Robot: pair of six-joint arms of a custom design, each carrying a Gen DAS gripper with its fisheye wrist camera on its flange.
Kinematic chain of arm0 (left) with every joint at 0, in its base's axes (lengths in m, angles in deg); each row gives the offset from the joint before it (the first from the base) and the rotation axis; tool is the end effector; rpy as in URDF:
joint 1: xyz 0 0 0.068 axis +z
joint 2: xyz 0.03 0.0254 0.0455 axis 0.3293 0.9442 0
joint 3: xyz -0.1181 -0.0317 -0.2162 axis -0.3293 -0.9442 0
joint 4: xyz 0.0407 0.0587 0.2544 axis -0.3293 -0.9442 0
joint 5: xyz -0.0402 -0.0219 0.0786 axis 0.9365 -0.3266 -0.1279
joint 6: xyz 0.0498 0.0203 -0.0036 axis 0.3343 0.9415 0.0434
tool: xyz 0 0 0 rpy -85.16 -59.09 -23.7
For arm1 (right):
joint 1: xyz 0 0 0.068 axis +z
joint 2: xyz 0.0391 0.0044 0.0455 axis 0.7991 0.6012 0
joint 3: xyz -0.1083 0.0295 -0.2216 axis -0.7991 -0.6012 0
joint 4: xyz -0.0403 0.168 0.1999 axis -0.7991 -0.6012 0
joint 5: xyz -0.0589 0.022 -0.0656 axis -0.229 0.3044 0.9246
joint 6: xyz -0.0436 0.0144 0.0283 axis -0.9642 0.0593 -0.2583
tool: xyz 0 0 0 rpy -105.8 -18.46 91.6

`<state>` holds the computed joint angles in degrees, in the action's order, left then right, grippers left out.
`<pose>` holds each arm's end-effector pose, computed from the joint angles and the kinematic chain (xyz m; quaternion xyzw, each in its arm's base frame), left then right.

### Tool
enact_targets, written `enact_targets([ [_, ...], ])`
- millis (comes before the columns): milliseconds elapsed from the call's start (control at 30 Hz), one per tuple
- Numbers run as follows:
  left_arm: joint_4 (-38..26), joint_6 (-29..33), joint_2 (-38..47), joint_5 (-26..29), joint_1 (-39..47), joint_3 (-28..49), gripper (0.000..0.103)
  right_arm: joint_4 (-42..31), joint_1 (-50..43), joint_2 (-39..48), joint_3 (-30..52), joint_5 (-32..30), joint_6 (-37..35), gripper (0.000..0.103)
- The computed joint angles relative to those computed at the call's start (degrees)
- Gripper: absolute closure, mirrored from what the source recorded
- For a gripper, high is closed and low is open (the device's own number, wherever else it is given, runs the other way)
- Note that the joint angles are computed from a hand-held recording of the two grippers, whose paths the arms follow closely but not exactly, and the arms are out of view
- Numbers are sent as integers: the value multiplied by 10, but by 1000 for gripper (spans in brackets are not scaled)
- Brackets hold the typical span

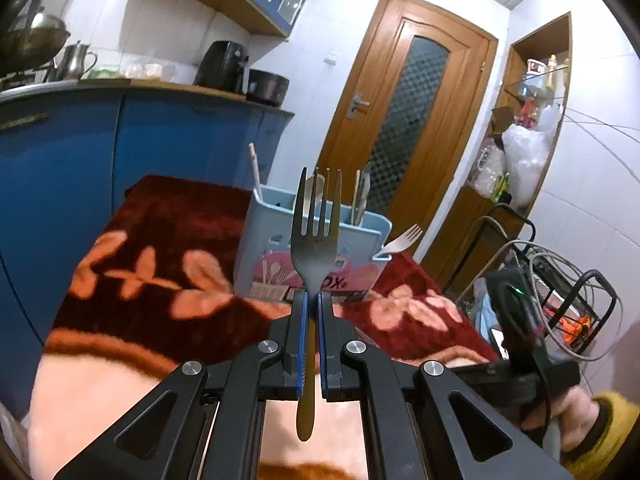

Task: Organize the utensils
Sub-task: 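Lift the fork over the box with the left tool while the right tool carries its fork there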

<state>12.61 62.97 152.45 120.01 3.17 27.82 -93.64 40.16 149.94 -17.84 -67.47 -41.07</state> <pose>0.2818 -0.1011 0.1407 0.2307 0.8084 -0.3207 0.4363 0.2349 -0.0411 0.0958 0.1665 0.9353 0.1689 0.2627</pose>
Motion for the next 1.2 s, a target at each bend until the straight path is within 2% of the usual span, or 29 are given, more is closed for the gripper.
enact_targets([
  [167, -5, -13, 1, 7, 0, 8, 99, 124, -25, -67, -104, -37, 30, 100],
  [267, -3, -12, -4, 0, -3, 7, 99, 173, -47, -97, -147, -55, 43, 100],
  [500, -4, -19, -12, -10, -9, 20, 99, 216, -76, -203, -200, -95, 79, 100],
  [667, -7, -23, -12, -33, -22, 54, 99, 232, -92, -241, -195, -105, 88, 100],
  [900, -7, -38, 31, -64, -33, 147, 99, 279, -116, -205, -155, -116, 89, 100],
  [1200, 9, -56, 138, -114, -56, 285, 99, 391, -132, -77, -62, -99, 106, 100],
])
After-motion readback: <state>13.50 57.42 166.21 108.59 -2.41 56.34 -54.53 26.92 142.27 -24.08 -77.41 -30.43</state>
